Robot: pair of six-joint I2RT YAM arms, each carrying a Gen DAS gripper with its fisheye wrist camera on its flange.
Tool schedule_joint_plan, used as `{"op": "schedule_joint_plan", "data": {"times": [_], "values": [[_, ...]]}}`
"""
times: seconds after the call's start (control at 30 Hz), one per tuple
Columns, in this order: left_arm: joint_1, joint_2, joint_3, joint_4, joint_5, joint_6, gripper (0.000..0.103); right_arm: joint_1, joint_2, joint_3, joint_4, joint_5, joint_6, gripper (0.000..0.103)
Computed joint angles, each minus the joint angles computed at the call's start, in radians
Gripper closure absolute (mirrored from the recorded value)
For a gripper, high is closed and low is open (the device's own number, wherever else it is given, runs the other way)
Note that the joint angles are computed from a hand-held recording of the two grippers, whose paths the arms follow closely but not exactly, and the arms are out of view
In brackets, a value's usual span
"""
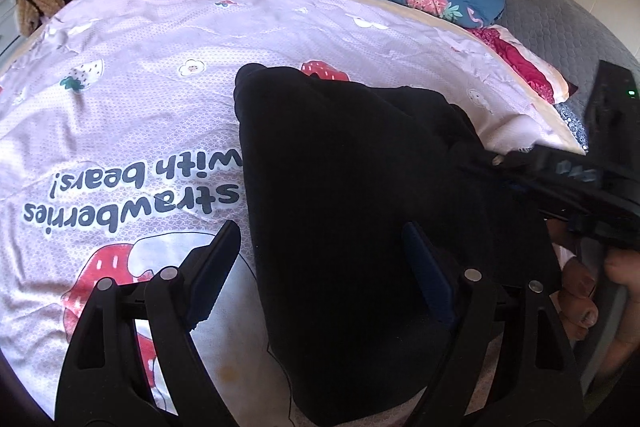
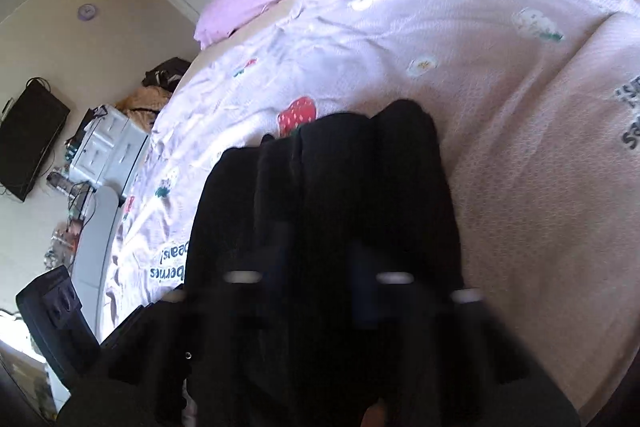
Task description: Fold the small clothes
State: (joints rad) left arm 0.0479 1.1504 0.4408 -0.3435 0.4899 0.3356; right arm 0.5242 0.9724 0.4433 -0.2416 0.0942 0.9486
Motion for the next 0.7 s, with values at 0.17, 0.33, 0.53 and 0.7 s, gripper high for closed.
{"op": "schedule_joint_plan", "data": {"times": [0.17,0.33,0.53,0.7], "values": [[0.005,-0.045,0.007,-0.075,0.063,0.016,0.028,-0.021,-0.117,0.005,-0.066,0.073,-0.126,0.090],[-0.066,-0.077,-0.031,-0.057,0.007,-0.024,0.028,-0.002,0.011,0.024,-0.082,0.159,-0.202,0.089],[-0.024,-0.027,-0.031,-0.061,0.050,-0.004,0.028,0.067,0.030,-0.039,-0.058,0.263,-0.155,0.077],[-0.010,-0.045,-0.038,-0.069,0.050,0.011,0.028,0.156,-0.058,-0.058,-0.137,0.330,-0.045,0.064]]}}
